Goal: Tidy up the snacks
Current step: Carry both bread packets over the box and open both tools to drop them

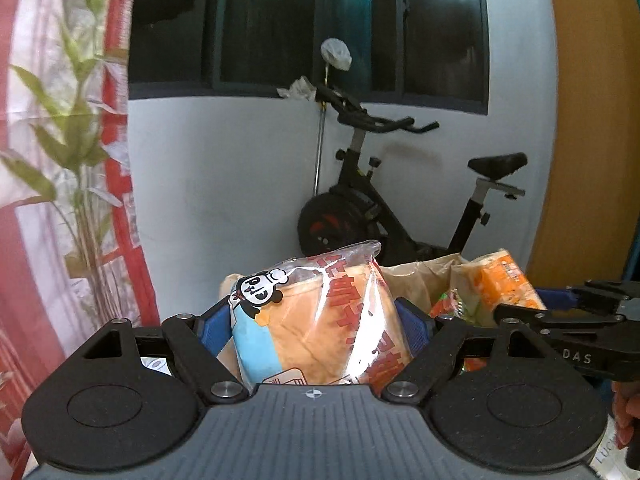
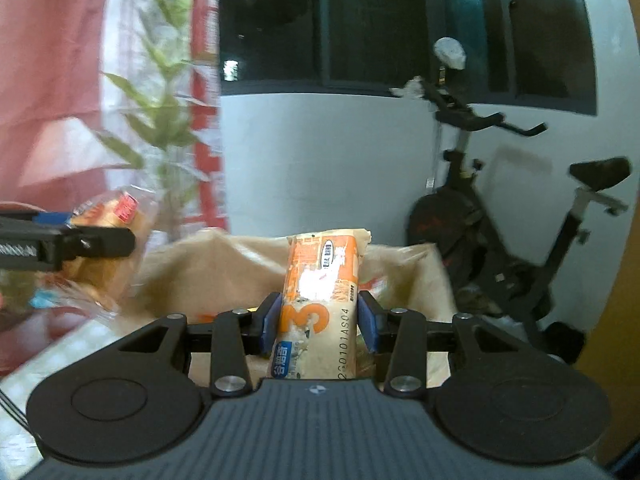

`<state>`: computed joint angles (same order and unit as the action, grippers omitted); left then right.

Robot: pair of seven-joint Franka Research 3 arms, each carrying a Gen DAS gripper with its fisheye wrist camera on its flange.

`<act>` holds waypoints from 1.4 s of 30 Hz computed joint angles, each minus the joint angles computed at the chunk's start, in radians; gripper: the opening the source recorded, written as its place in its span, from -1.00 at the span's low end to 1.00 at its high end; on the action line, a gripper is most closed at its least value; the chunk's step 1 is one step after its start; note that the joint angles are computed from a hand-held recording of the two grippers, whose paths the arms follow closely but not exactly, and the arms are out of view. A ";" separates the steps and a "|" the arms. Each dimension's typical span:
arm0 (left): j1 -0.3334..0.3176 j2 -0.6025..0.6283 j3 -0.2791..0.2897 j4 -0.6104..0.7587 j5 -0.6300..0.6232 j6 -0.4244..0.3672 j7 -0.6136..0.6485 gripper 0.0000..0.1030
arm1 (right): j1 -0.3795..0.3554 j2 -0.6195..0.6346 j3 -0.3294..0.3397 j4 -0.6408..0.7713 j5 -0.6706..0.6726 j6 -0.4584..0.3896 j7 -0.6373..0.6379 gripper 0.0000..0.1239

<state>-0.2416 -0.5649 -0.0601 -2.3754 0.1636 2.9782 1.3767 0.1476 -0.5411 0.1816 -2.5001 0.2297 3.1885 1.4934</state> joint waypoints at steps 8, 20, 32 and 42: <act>0.072 0.165 -0.073 0.103 0.062 -0.003 -0.037 0.64 | -0.249 0.090 0.149 0.087 -0.146 -0.073 0.100 -0.31; 0.081 0.223 -0.066 0.177 0.058 -0.126 -0.069 0.73 | -0.126 0.153 0.022 0.131 -0.185 -0.094 0.130 -0.07; 0.053 0.075 -0.028 0.093 0.035 -0.096 -0.010 0.78 | -0.006 0.061 -0.054 0.077 -0.065 -0.072 0.027 0.08; 0.017 -0.080 0.026 -0.022 -0.033 -0.161 0.054 0.79 | 0.032 -0.041 -0.045 -0.006 -0.014 -0.098 0.005 0.08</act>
<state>-0.2247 -0.6453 -0.0343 -2.3974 0.1301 2.8169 1.4306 0.1797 -0.5825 0.1362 -2.5061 0.2157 3.0905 1.4983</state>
